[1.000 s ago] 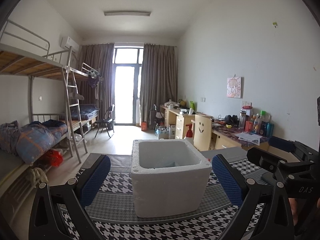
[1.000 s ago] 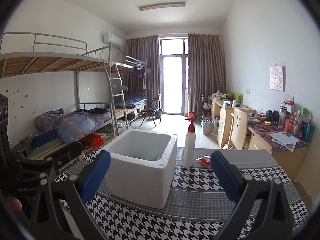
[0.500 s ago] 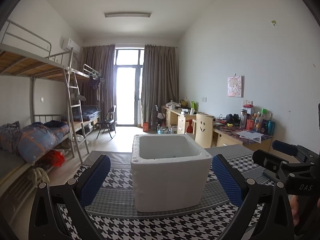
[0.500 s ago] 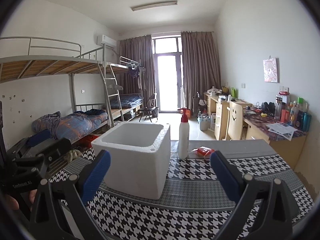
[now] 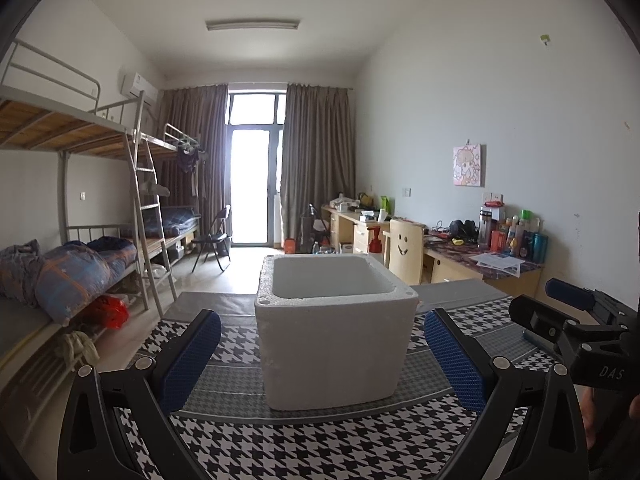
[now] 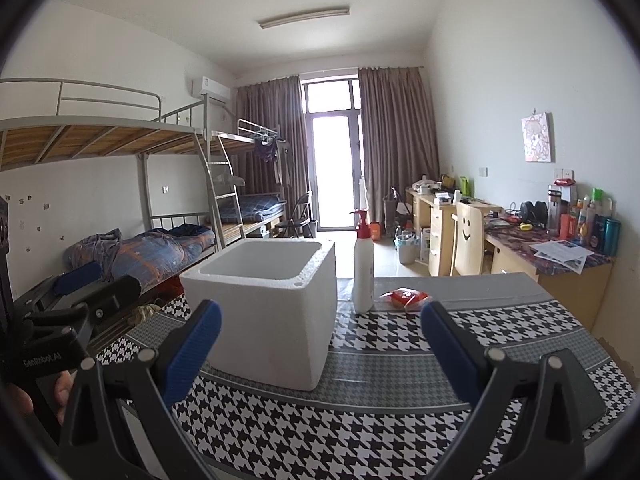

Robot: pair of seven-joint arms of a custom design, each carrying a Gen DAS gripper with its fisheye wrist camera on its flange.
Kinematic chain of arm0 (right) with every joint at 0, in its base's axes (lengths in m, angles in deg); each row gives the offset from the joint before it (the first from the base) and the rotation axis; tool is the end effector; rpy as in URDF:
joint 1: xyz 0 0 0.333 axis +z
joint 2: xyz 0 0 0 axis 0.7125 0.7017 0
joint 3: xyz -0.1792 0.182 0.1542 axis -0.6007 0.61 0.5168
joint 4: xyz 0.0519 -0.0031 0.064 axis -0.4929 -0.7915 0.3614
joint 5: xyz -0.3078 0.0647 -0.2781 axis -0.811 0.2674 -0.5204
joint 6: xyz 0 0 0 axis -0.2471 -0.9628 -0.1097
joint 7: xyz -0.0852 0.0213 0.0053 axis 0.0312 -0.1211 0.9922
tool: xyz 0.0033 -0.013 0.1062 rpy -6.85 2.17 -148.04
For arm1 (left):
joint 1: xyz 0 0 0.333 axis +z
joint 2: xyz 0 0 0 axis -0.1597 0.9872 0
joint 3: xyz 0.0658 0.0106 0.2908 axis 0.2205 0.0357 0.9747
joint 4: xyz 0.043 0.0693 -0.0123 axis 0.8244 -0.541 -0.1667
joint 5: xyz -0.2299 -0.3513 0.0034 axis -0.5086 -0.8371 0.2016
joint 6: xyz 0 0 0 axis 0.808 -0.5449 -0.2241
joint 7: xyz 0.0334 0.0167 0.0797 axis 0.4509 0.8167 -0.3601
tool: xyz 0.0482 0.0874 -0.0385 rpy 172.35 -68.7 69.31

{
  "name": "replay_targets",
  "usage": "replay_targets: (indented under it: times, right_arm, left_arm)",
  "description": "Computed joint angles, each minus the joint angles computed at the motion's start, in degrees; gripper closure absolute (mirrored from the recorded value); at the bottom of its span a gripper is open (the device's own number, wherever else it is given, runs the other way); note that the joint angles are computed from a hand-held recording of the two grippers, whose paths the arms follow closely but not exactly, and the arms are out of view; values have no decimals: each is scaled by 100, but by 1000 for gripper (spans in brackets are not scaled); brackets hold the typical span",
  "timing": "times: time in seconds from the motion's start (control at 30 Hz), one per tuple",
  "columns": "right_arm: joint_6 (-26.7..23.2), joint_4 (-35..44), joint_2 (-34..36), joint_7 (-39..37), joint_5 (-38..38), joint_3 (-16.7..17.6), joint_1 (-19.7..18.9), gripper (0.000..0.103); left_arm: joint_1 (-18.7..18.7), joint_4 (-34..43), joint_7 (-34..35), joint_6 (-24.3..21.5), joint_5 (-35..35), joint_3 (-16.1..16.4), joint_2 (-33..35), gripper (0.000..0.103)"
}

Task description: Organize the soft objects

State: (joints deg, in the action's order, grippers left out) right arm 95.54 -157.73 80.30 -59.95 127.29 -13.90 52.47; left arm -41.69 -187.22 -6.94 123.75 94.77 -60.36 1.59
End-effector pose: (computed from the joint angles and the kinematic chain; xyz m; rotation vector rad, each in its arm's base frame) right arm 0.7011 0.1849 0.4567 -1.6919 0.7152 -0.4471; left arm 0.5315 -0.4220 0.4526 -1.5619 0.9965 -0.8579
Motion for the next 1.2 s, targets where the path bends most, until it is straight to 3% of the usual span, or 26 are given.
replay_targets:
  times: [0.23,1.2]
  right_arm:
    - [44,-50,15,28,-21,-3,-6,2]
    - [79,-268,-86,39,-73,-57,36,2]
  left_arm:
    - [-68,85,-69,-124,-64,5,115,1]
    - [-17,-172,-237,83,-42,-12,-1,1]
